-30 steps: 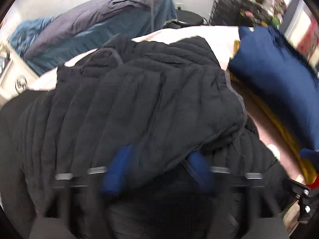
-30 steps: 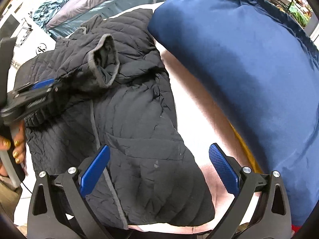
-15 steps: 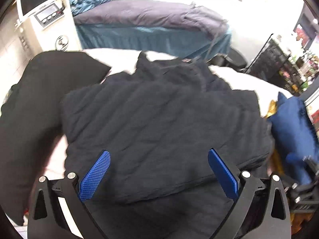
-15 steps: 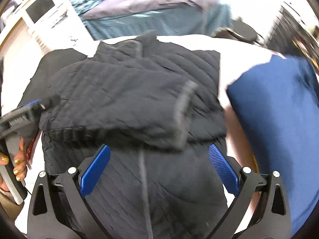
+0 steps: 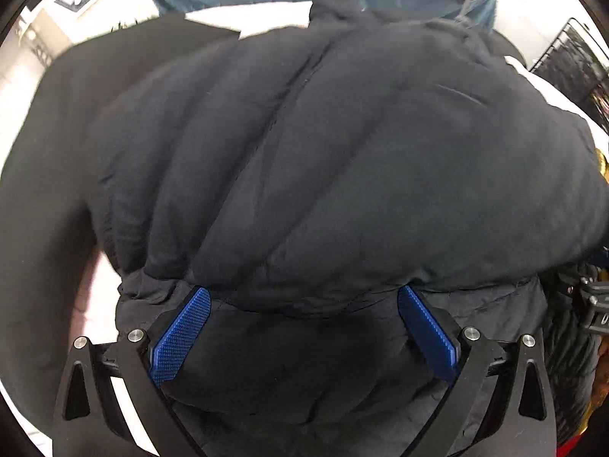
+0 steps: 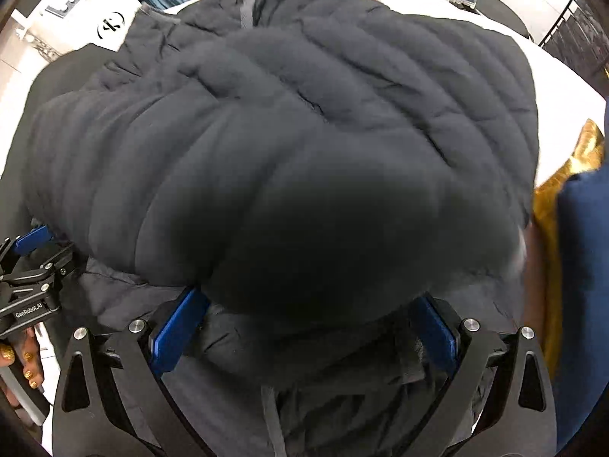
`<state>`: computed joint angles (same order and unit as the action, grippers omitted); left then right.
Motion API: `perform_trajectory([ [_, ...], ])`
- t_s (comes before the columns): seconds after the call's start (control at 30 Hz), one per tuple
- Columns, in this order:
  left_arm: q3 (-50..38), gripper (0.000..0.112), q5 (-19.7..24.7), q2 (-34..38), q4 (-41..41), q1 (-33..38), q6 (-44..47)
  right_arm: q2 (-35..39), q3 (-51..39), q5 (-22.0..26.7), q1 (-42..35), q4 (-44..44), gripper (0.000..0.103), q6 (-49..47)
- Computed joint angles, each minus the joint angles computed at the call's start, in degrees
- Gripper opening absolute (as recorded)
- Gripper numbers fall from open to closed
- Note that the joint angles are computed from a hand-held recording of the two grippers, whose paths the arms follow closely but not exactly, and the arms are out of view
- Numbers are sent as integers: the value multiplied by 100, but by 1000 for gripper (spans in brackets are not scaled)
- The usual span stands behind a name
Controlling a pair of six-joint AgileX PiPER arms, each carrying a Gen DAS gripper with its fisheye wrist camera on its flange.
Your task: Fold large clothes
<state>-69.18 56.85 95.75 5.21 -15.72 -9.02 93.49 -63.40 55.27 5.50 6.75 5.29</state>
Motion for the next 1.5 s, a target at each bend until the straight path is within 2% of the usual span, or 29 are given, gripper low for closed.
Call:
perform_trajectory([
  [0.23,-257,98,-38,502,52,61,-97,634,-519,220,341,-427,99,706],
  [0.53,-431,99,-40,737,104,139,-18,1243,-1282,737,598,-645,99,1098],
  [0.67,-456,99,-32,720,144,121,-47,1348,-1391,634,581,-583,99,1026],
  [0.8,-128,98,-202,405,190,-27,-94,948,-1039,476,521,-449,99,867],
  [0.9,-14,97,-57,-3,298,-248,-187,451,-699,290,449,-250,98,679],
  [1.03,528,97,-108,-887,433,-382,-295,-403,-71,55,406,-73,98,342],
  [1.23,1535,97,141,-2221,530,-518,-366,-1668,988,218,280,79,98,41],
  [1.37,2121,97,461,-3019,225,149,-112,-2518,1717,448,-258,248,98,-530],
  [1.5,2427,97,709,-3506,-287,1582,656,-3150,2175,830,-1214,568,98,-1386],
])
